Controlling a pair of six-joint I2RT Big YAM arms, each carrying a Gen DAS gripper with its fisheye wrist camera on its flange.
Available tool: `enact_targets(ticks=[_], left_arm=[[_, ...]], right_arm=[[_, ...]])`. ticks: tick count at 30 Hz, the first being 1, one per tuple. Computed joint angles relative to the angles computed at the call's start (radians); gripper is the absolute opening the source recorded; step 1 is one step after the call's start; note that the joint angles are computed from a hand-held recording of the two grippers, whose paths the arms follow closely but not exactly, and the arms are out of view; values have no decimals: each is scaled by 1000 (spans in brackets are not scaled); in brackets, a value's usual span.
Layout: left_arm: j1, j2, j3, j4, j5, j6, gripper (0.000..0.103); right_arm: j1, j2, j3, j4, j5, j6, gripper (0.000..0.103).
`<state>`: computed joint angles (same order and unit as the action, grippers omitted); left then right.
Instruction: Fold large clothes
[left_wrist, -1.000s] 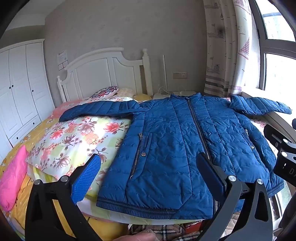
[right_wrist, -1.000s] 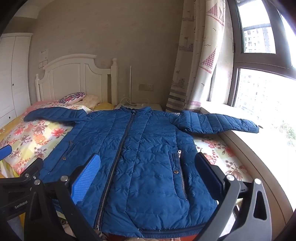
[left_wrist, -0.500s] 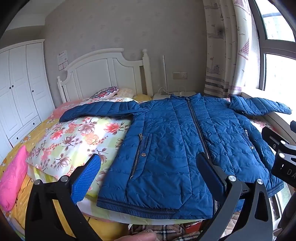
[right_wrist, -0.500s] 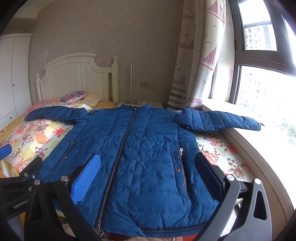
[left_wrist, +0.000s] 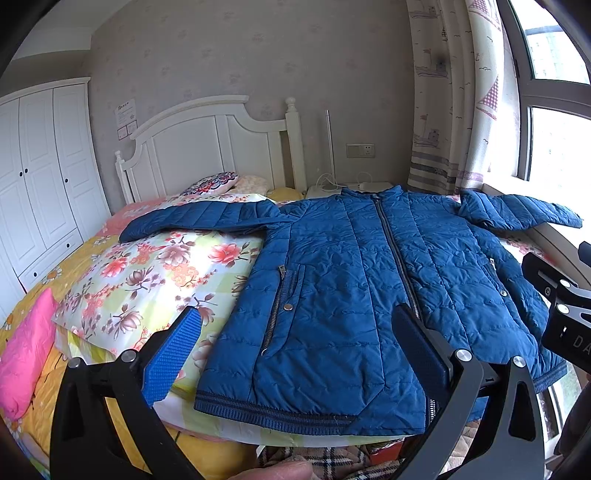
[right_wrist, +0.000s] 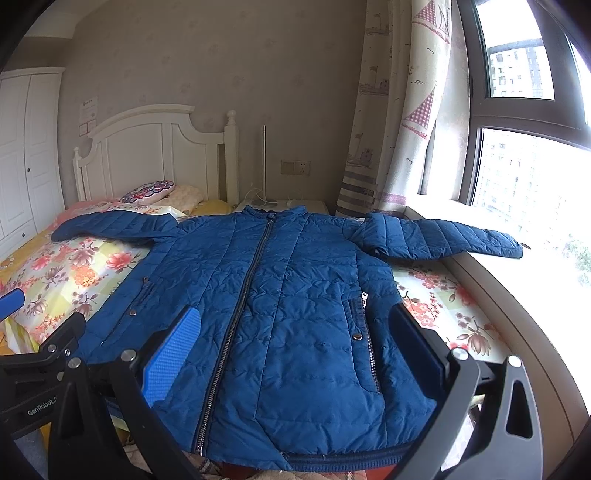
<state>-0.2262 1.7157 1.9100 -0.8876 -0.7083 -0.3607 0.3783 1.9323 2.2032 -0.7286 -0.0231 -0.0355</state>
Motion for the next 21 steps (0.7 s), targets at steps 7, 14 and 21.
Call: enact_targets(ticks=[7,14,21], left_arm=[[3,-9,-9,0,0,-10,99],[4,-12,-14,4,3,-8,99],[4,-11,-13,2,3,-10,99]], right_arm=[[3,-5,-11,2,-3,0,101],[3,1,-1,-5,-6,1,101],[3,1,-2,-4,-8,2,101]])
